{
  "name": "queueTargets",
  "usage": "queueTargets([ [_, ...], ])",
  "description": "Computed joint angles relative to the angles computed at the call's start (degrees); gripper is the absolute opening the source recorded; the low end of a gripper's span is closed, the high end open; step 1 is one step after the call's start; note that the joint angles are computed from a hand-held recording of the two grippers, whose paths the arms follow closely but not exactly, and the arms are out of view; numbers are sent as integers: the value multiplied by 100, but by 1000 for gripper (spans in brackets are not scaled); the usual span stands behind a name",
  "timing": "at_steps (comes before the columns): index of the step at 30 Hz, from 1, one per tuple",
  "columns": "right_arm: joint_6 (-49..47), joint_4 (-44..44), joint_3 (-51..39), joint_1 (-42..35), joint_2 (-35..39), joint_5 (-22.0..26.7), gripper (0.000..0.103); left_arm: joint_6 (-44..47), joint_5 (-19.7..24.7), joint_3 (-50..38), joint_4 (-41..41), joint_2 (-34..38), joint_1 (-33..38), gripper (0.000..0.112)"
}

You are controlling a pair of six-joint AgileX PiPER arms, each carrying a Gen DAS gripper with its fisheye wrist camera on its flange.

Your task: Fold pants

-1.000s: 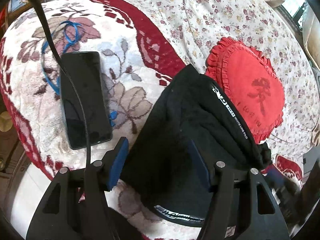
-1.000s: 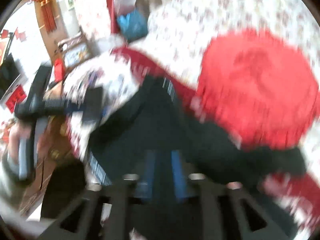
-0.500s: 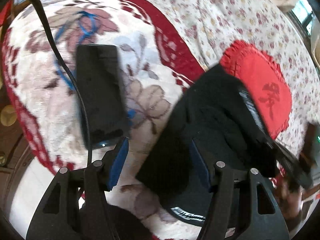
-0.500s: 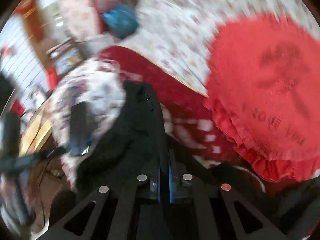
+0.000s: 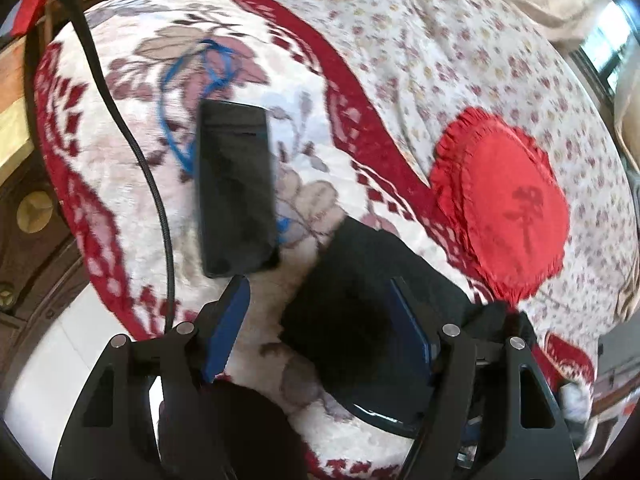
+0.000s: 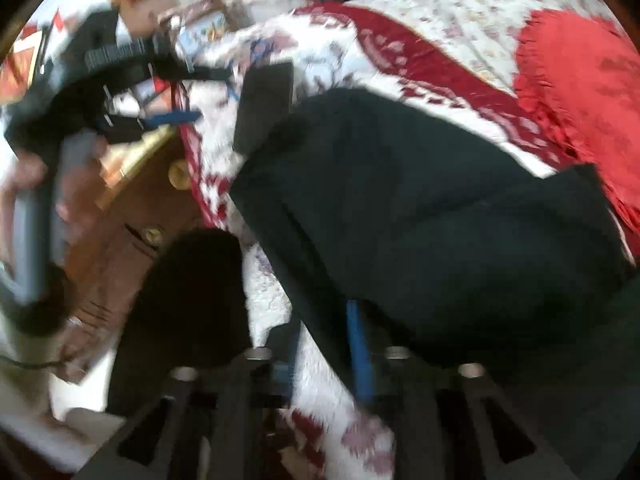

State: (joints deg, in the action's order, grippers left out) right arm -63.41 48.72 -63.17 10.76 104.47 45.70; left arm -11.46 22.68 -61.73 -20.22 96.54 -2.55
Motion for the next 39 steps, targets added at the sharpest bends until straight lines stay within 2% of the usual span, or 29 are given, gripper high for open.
queueTargets([
  [2,-400,419,372,-589,-424,-86,57,-126,-33,-74,168,108,-205,70],
  [6,-255,467,503,-1826,-636,-235,57,-76,20,-394,190,520,-646,71],
  [8,418,273,66,-2509,-244,-234,57,-130,49,-539,258,730,-819,70],
  [12,1472,258,-1016,-3261,607,-250,57,-564,220,-912,638,1183,-1118,71],
  [15,2691,-286,-2129,-3395,1394,-129,57,-1304,392,-1152,1458,1426,-1339,71],
  [18,3425,-611,-3080,-3390,2097,228,57,-1341,435,-1230,1498,1502,-1332,71],
  [20,3404,-448,-3416,-3369,2425,434,57,-1324,483,-1290,1437,1542,-1309,71],
  [22,3127,-258,-3350,-3249,2422,173,42,-1419,555,-1367,1512,1582,-1328,71],
  [23,2981,-175,-3345,-3228,2435,180,17,-1451,588,-1398,1549,1595,-1336,71],
  [24,2898,-47,-3394,-3274,2452,361,13,-1493,643,-1444,1595,1609,-1347,71],
  [26,2523,296,-3073,-3433,2150,496,13,-1424,705,-1480,1519,1607,-1319,71],
  [29,1594,720,-2139,-3902,1096,664,12,-1102,648,-1387,1146,1504,-1206,71],
  [33,1101,466,-1122,-4759,-147,1028,12,-914,550,-1232,931,1354,-1120,71],
  [34,1084,336,-953,-4903,-248,1069,12,-937,541,-1224,951,1343,-1125,71],
  [36,1141,-280,-598,-4939,-270,810,12,-1023,547,-1224,1016,1345,-1160,71],
  [39,1523,-872,-388,-4793,236,471,13,-1000,597,-1189,999,1277,-1186,71],
])
